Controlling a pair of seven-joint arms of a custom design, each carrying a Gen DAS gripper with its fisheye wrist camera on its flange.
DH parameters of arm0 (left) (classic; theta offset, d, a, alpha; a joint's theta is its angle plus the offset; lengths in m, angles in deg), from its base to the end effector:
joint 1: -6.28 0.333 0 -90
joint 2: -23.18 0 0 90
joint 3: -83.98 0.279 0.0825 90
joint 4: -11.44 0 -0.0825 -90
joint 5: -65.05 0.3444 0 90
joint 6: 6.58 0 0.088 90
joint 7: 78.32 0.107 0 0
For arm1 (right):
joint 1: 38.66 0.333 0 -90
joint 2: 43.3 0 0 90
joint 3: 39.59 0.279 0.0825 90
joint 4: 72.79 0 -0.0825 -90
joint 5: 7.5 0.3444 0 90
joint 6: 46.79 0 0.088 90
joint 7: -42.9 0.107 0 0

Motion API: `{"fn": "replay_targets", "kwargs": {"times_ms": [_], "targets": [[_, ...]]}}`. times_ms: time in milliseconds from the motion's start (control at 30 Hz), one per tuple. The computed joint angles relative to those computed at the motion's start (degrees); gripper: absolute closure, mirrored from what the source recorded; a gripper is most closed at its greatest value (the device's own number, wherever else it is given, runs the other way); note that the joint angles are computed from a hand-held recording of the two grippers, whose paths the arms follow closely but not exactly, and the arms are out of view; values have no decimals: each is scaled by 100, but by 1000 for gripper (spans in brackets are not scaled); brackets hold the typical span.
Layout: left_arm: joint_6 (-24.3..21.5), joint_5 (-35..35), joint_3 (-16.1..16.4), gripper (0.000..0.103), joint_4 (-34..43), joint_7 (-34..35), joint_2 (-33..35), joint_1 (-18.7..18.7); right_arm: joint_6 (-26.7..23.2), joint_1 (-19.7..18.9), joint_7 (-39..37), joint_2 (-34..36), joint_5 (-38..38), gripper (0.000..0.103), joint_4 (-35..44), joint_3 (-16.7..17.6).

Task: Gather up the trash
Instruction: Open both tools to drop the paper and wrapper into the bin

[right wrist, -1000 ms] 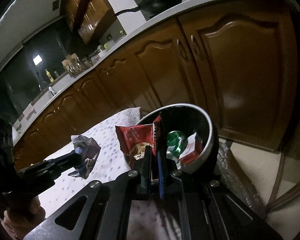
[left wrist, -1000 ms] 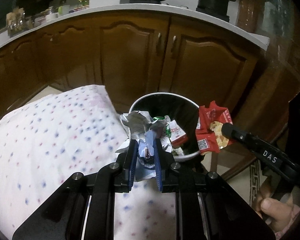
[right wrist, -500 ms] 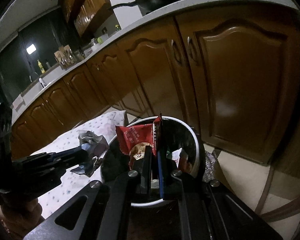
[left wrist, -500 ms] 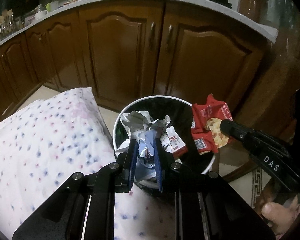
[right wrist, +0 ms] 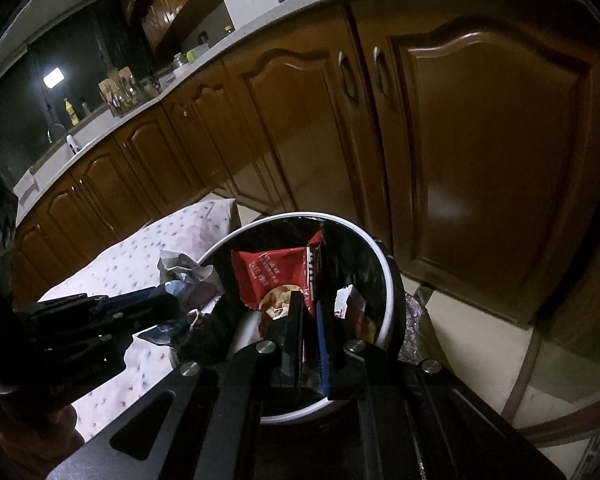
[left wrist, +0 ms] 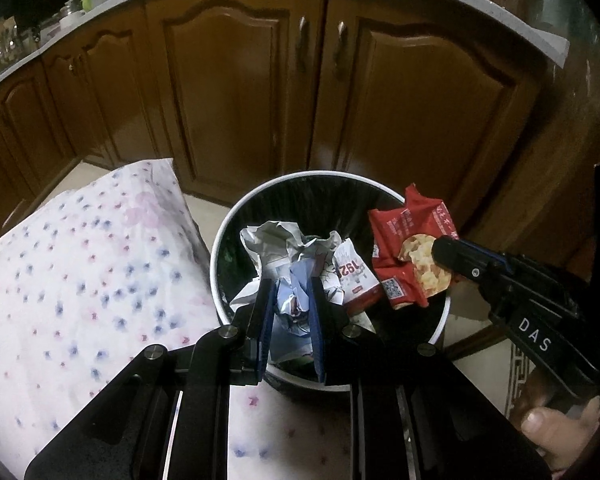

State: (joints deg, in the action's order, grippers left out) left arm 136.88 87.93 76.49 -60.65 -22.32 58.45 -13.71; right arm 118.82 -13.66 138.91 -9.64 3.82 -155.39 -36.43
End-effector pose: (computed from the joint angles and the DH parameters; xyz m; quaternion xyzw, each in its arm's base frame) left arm 0.6452 -0.3089 0.4567 -0.6387 0.6929 -0.2665 0.2023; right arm 0.6328 0.3147 0.4372 -0.7004 0.5760 -0.1288 0.4013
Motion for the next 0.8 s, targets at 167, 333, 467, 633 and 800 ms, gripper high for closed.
{"fn": "replay_targets", "kwargs": {"times_ms": [167,333,467,633,800], "targets": [[-95,-30,9,87,162,38,118,-10,-131,-27,-32,63,4,96,108,9],[-278,-135,-25,77,312,129,210,5,-261,-107,-78,138,85,90,248,81],[-252,-81,22,53,155,39,94,-18,-130,-203,-161,80,268,69,117,189],[43,69,69,51,-453,-233,-316,20,133,-250,-255,-147,472,57,-233,271],[643,231,78,42,-1664,-841,-1073,164,681,-323,-385,-592,756,36,-933,448]]}}
